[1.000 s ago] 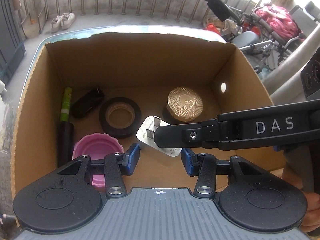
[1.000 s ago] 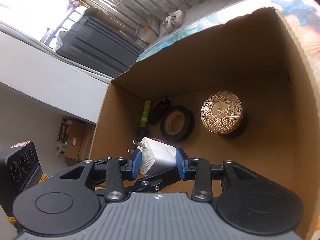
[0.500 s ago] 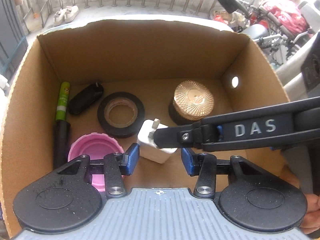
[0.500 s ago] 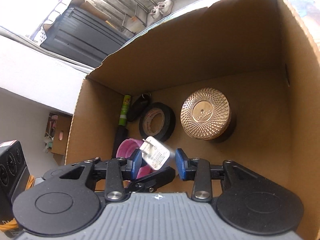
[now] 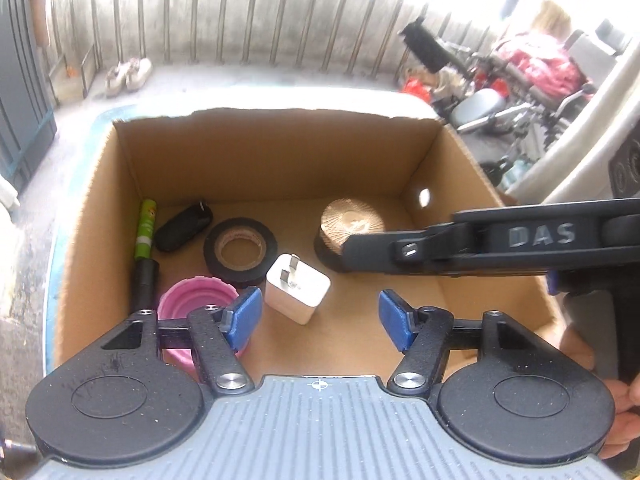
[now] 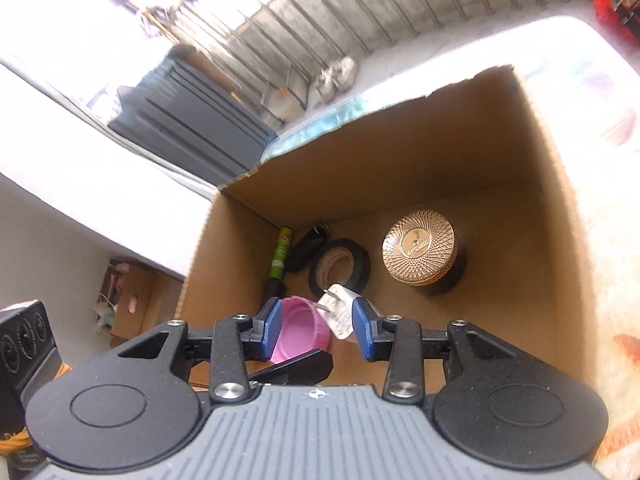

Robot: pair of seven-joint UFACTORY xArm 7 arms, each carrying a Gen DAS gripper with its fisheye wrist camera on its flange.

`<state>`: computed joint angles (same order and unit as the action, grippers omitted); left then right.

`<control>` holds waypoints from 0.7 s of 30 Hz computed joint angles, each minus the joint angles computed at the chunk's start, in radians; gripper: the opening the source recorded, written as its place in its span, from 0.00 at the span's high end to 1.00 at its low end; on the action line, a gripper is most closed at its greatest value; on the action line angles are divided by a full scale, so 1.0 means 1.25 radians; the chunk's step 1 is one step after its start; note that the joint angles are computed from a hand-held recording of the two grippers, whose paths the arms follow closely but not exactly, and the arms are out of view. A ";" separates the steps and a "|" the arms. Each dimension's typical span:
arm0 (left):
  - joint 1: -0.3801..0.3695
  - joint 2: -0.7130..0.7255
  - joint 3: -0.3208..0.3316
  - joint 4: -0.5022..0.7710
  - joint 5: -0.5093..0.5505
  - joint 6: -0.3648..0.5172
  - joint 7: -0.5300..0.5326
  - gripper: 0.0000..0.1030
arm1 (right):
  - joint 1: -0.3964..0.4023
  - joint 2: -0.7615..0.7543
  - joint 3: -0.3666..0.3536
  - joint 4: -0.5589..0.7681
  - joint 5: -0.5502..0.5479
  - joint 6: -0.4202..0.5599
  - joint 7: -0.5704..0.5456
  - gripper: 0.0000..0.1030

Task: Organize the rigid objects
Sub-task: 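Carry the charger into the box and open the right gripper, then withdraw the right gripper and lower it to the green dropper bottle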

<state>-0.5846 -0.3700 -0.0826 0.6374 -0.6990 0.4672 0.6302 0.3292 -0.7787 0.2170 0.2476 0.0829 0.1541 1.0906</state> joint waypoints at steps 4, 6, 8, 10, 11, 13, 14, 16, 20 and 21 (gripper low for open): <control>-0.025 -0.098 0.024 -0.058 -0.024 -0.008 0.049 0.33 | -0.035 -0.148 0.120 -0.030 -0.011 0.037 0.115 0.58; -0.039 -0.150 0.047 -0.086 -0.030 0.002 0.070 0.33 | -0.035 -0.218 0.164 -0.043 -0.023 0.064 0.175 0.56; -0.049 -0.196 0.072 -0.111 -0.036 0.021 0.093 0.32 | -0.024 -0.276 0.197 -0.052 -0.032 0.088 0.234 0.55; -0.051 -0.242 0.089 -0.138 -0.033 0.036 0.110 0.31 | -0.007 -0.324 0.226 -0.065 -0.039 0.108 0.291 0.55; -0.044 -0.264 0.091 -0.153 -0.025 0.043 0.110 0.31 | 0.003 -0.339 0.234 -0.068 -0.043 0.114 0.313 0.55; -0.027 -0.318 0.098 -0.189 -0.004 0.052 0.109 0.31 | 0.017 -0.353 0.255 -0.069 -0.055 0.127 0.354 0.55; -0.021 -0.343 0.104 -0.206 0.008 0.058 0.111 0.31 | 0.023 -0.354 0.261 -0.067 -0.063 0.134 0.369 0.55; -0.001 -0.381 0.105 -0.232 0.038 0.072 0.097 0.31 | 0.037 -0.350 0.269 -0.064 -0.079 0.139 0.392 0.55; 0.039 -0.433 0.103 -0.292 0.101 0.065 0.071 0.31 | 0.049 -0.289 0.265 -0.060 -0.106 0.086 0.422 0.55; 0.040 -0.436 0.102 -0.301 0.112 0.056 0.062 0.31 | 0.045 -0.260 0.263 -0.059 -0.112 0.056 0.426 0.55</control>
